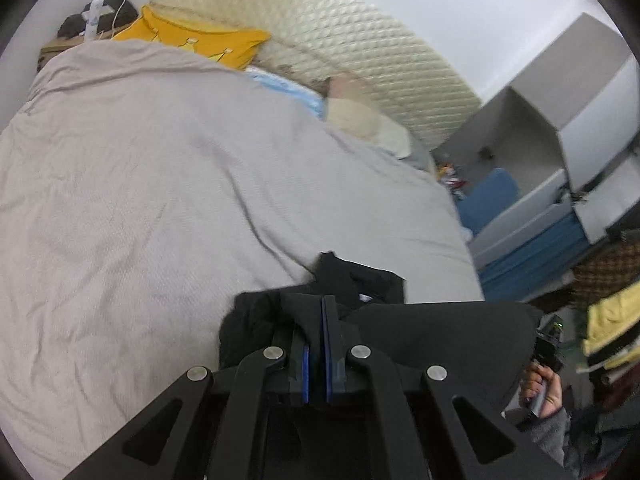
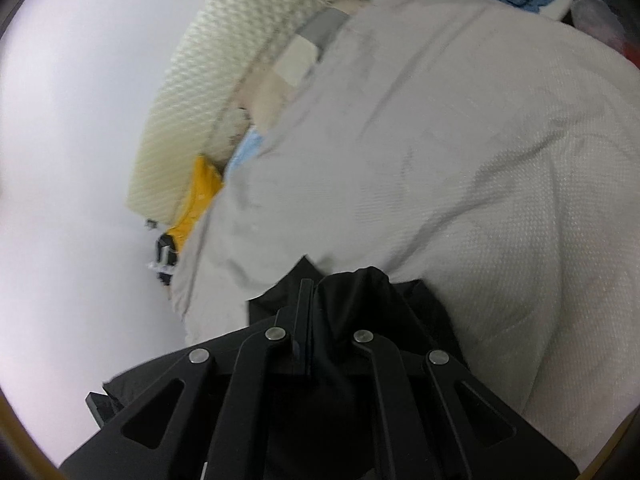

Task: Fold large clothes
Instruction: 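Lift the hem with both grippers and fold it toward the hood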

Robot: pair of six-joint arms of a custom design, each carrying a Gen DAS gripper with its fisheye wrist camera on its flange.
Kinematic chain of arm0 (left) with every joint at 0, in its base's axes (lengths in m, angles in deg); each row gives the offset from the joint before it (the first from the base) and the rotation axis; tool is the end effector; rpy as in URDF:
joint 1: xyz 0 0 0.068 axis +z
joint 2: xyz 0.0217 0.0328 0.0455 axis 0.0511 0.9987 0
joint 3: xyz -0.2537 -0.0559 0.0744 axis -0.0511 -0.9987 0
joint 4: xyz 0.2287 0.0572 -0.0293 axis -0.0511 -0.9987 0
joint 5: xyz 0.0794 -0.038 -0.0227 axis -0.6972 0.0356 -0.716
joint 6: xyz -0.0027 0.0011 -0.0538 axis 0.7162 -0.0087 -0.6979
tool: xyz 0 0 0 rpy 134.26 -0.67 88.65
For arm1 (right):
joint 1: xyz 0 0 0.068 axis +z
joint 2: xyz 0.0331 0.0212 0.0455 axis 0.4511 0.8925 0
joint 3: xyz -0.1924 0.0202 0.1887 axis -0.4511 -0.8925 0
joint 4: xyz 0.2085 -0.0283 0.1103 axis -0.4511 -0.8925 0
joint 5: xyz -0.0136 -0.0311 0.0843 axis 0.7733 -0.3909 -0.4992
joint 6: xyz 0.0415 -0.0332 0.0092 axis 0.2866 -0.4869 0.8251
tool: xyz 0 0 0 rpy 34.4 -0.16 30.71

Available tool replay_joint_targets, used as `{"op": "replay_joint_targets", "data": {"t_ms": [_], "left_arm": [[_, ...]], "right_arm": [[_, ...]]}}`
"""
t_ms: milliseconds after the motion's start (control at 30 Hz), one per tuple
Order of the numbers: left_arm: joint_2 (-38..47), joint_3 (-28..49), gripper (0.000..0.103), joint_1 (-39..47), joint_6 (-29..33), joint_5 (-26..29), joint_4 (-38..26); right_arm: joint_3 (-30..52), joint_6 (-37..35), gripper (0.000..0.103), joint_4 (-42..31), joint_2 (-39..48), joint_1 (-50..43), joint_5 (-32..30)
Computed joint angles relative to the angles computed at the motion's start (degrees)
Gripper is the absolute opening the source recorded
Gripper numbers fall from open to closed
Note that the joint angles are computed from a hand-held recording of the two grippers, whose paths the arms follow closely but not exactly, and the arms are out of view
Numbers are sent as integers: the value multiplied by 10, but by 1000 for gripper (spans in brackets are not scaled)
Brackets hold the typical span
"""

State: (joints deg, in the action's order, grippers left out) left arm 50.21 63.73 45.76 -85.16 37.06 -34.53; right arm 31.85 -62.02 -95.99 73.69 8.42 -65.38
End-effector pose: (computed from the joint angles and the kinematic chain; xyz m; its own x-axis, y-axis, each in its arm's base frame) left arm 0.1505 0.1113 0.2843 -0.6920 -0.5598 -0.4557 -0.3258 0.8056 -0.4948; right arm 0.3810 -0.0990 0.1937 -0.9270 0.3125 -0.2074 0.0699 0.6872 0.7231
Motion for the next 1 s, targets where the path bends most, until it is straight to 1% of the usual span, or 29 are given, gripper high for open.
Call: {"op": "replay_joint_targets", "data": {"t_ms": [33, 67, 100, 167, 200, 333, 433, 467, 533, 600, 700, 833, 900, 933, 967, 1000], "left_arm": [[17, -14, 5, -24, -28, -21, 42], [34, -22, 5, -35, -37, -34, 69], [59, -31, 5, -60, -59, -58, 108], [105, -43, 6, -85, -82, -81, 165], [142, -41, 6, -100, -97, -94, 194], [247, -13, 6, -133, -129, -122, 250], [323, 12, 6, -151, -137, -130, 287], [335, 14, 6, -154, -137, -133, 294], [371, 14, 6, -175, -146, -158, 325], [392, 17, 6, -191, -152, -169, 330], [383, -4, 6, -200, -164, -171, 359], [341, -38, 6, -197, -171, -172, 359], [306, -60, 6, -188, -184, -158, 354], [273, -82, 6, -177, -193, -138, 354], [261, -81, 6, -173, -196, -128, 344], [246, -81, 6, -169, -200, -116, 333]], "right_arm": [[3, 11, 5, 13, 9, 6, 5], [12, 26, 5, 29, 28, 17, 15], [22, 35, 5, 37, 42, 24, 22], [51, 52, 5, 49, 85, 42, 44], [66, 58, 5, 49, 102, 47, 51], [152, 76, 5, 42, 195, 74, 76], [214, 83, 5, 25, 258, 81, 77], [221, 87, 5, 38, 275, 81, 67], [198, 93, 5, 85, 283, 80, 47], [185, 107, 5, 103, 299, 76, 29], [162, 121, 5, 121, 297, 65, 8], [126, 85, 7, 102, 257, 54, -5], [117, 66, 9, 80, 240, 45, -14], [111, 56, 10, 71, 231, 40, -16], [102, 45, 11, 61, 218, 35, -17], [89, 29, 15, 45, 199, 26, -20]]}}
